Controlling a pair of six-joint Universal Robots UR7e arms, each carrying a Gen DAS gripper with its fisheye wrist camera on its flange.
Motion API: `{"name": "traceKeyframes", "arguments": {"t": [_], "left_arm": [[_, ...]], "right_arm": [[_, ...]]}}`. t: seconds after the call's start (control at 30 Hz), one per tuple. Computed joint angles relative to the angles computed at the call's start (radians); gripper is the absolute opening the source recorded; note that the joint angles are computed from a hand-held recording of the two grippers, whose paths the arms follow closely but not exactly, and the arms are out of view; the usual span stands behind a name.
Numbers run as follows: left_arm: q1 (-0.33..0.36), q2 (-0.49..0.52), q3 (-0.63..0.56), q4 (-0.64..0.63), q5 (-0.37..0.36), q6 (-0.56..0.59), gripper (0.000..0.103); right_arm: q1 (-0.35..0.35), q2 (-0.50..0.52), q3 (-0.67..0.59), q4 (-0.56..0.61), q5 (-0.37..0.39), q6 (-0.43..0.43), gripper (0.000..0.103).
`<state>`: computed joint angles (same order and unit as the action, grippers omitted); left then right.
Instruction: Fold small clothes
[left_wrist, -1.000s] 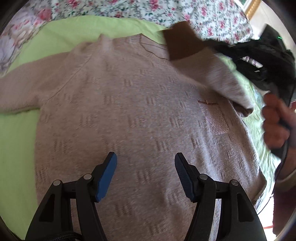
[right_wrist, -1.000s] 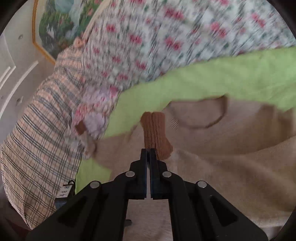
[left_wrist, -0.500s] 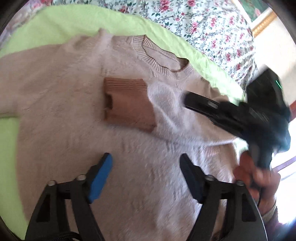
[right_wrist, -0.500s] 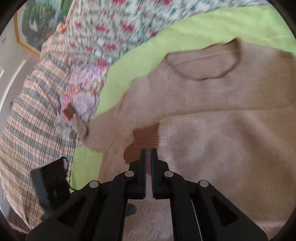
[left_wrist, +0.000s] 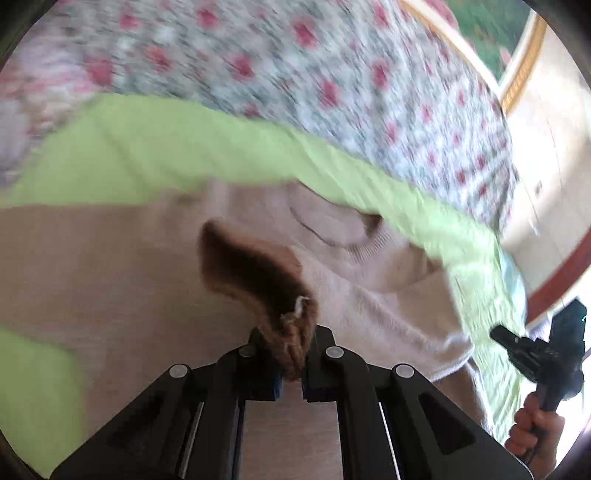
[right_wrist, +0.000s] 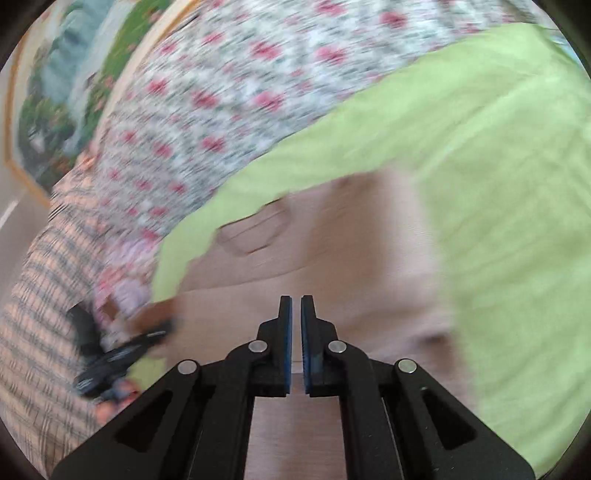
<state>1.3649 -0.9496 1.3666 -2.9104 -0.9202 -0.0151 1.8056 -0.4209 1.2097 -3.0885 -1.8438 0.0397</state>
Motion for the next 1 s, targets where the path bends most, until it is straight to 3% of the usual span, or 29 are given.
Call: {"name": "traceKeyframes", "arguments": {"t": [0.03, 0.1, 0.17, 0.23, 0.27, 0.3, 0.47, 0.5, 0.53, 0.57, 0.67, 0.87, 0.93, 1.0], "left_arm": [[0.013, -0.003, 0.005, 0.003, 0.004, -0.006, 0.005], [0.053, -0.016, -0.009, 0.112, -0.064, -0.08, 0.006], [0.06, -0.014, -0.01, 0.136, -0.058, -0.093, 0.006], [0.063, -0.011, -0.003, 0.139, -0.057, -0.096, 0.006], [0.063, -0.009, -0.003, 0.141, -0.056, -0.099, 0.006], [0.064, -0.006, -0.005, 0.143, -0.052, -0.101, 0.006], [0.06, -0.013, 0.014, 0.136, -0.033, -0.088, 0.006], [0.058, -0.011, 0.013, 0.135, -0.028, -0.083, 0.006], [0.057, -0.016, 0.021, 0.132, -0.026, -0.078, 0.006], [0.053, -0.015, 0.019, 0.132, -0.028, -0.071, 0.006], [0.042, -0.016, 0.027, 0.107, -0.057, -0.032, 0.006], [0.043, 0.033, -0.021, 0.169, -0.026, -0.012, 0.006], [0.048, 0.022, -0.008, 0.177, -0.043, -0.009, 0.006], [0.051, 0.009, 0.006, 0.171, -0.06, -0.004, 0.007]], "right_arm": [[-0.009, -0.007, 0.005, -0.003, -0.018, 0.013, 0.006], [-0.02, -0.004, -0.022, 0.036, -0.054, 0.04, 0.006], [-0.029, 0.013, -0.082, 0.123, -0.07, 0.047, 0.01], [-0.031, 0.048, -0.155, 0.189, -0.08, 0.028, 0.038], [-0.03, 0.067, -0.194, 0.218, -0.088, 0.011, 0.063], [-0.03, 0.088, -0.233, 0.246, -0.092, -0.011, 0.07], [-0.034, 0.209, -0.481, 0.483, -0.135, -0.046, 0.069], [-0.035, 0.224, -0.514, 0.516, -0.141, -0.052, 0.045], [-0.037, 0.226, -0.521, 0.526, -0.13, -0.066, 0.016], [-0.038, 0.209, -0.497, 0.493, -0.115, -0.079, 0.01], [-0.024, 0.16, -0.405, 0.343, -0.147, -0.143, 0.01], [-0.038, 0.193, -0.458, 0.428, -0.224, -0.134, 0.011], [-0.018, 0.198, -0.461, 0.402, -0.309, -0.137, 0.017], [0.019, 0.204, -0.435, 0.282, -0.411, -0.205, 0.021]]}}
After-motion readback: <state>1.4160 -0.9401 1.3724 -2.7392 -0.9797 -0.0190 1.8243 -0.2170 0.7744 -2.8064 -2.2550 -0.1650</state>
